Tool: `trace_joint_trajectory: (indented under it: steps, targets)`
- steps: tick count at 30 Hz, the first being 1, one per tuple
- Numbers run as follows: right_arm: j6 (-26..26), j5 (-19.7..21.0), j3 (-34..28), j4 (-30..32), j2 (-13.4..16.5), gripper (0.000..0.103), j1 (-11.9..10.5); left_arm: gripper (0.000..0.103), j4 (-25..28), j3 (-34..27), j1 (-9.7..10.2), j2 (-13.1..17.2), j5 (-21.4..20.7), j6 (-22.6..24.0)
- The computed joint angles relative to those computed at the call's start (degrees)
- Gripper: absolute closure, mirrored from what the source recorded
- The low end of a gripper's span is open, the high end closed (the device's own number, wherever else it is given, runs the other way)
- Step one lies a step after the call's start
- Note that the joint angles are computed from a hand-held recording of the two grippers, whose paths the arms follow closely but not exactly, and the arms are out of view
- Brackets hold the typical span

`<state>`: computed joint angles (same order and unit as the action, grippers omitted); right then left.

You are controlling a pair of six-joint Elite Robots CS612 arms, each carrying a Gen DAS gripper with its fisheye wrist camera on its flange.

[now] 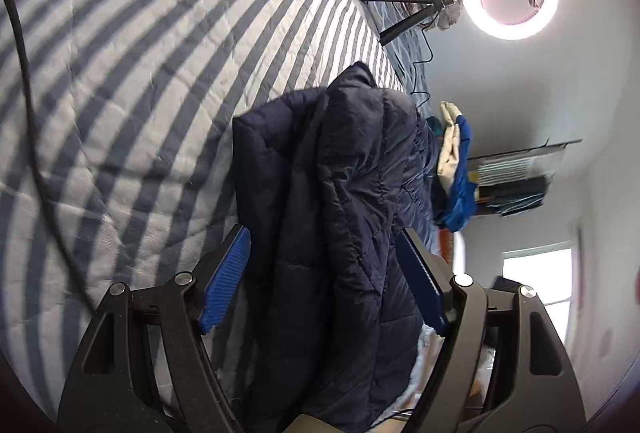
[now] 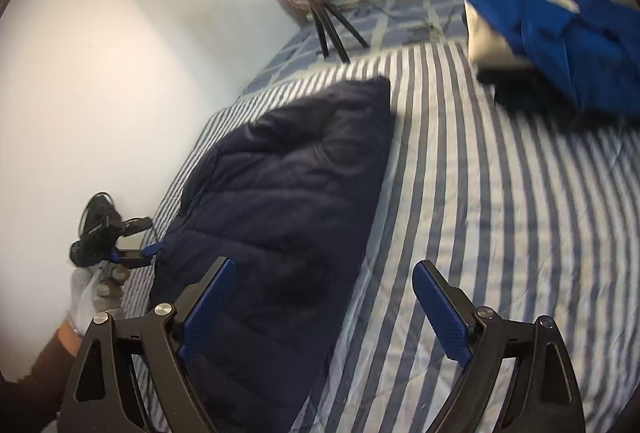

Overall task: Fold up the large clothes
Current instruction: 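Close the left gripper on the navy jacket bundle while the right gripper grasps it too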

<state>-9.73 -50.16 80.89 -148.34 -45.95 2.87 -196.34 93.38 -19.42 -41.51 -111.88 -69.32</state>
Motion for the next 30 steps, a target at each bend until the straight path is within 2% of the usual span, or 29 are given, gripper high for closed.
trace_joint_trajectory:
  steps: [6, 9, 15, 18, 23, 26, 30]
  targets:
    - [0.3, 3.2, -0.6, 3.7, 1.7, 0.011, -0.2, 0.026, -3.9, -0.9, 0.58, 2.4, -2.2, -3.4]
    - [-0.3, 5.2, -1.4, 6.0, 2.6, 0.011, -0.3, 0.026, -4.9, -0.9, 0.74, 2.6, -3.4, -2.4]
    - [-0.9, 6.3, -2.7, 9.1, 3.9, 0.011, 0.1, 0.026, -3.4, -3.2, 0.71, 3.5, -4.7, -0.7]
    - [0.8, 9.1, -3.7, 9.1, 5.0, 0.011, 0.1, 0.026, -1.1, -4.3, 0.52, 3.7, -4.6, 0.8]
    - [1.2, 11.4, -5.3, 10.2, 6.3, 0.014, 0.4, 0.026, 4.1, -6.0, -0.03, 3.5, -3.6, 4.4]
    - [1.5, 12.1, -7.4, 11.3, 7.5, 0.019, 1.3, 0.026, 7.4, -7.1, -0.55, 3.4, -2.4, 6.3]
    - [0.9, 10.9, -7.1, 11.0, 7.2, 0.023, 2.1, 0.029, 11.5, -8.0, -1.28, 2.9, -0.2, 9.4]
